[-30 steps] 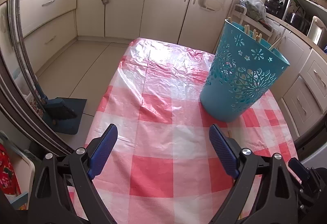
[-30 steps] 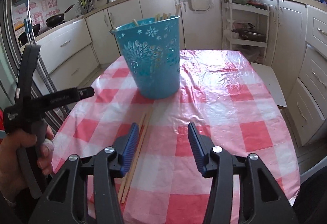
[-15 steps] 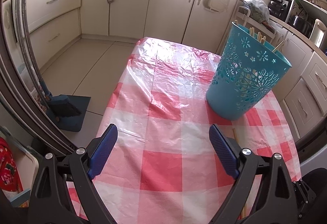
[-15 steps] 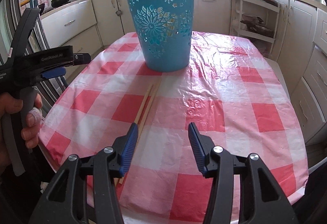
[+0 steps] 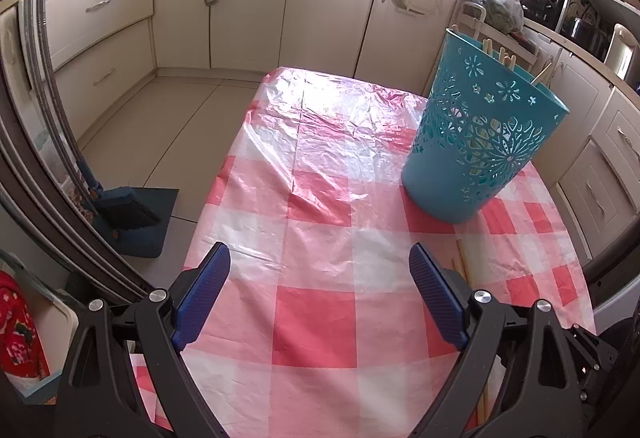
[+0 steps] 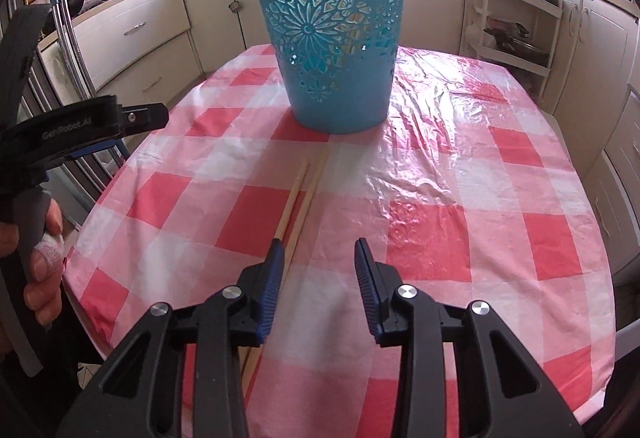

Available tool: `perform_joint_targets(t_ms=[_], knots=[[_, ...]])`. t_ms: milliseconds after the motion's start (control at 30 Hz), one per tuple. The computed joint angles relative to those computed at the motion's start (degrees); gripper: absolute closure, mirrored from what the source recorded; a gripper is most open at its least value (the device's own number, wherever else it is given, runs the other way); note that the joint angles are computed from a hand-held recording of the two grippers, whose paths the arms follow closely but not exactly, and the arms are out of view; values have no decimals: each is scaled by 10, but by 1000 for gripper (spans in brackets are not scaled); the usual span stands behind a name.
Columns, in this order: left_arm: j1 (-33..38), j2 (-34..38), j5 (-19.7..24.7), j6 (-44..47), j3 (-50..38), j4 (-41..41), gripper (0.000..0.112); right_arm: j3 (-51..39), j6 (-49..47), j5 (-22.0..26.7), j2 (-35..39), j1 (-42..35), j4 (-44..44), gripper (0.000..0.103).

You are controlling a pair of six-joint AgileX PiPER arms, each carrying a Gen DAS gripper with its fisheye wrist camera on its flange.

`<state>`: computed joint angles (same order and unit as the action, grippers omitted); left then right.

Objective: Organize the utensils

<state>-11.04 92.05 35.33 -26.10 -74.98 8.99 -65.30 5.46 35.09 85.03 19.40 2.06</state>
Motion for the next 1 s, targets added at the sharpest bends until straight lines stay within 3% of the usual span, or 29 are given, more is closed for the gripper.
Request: perform_joint_targets(t_ms=[267,400,500,700,767,833,1000], knots=[[4,5,3,9,-5,-12,25,-95,10,42,85,6,-25,75],[1,7,3,15,-7,-16,25,-98,-18,54,84,-1,-24,90],[-1,8,4,19,-8,-20,25,-81,-51,69,63,-16,-14,95],[-11,10,6,16,-11,-12,25,-40,-107,88,18,-71,41,95],[-18,11,8,14,-11,-6,25,-40,-116,89,19,-83,62,90],[-24,11,12,12,-10,3,25,-42,-110,78,24,-84,63,84],[-45,9,22,7,-3,25,25,-36,-117,47,29,-78,67,84]])
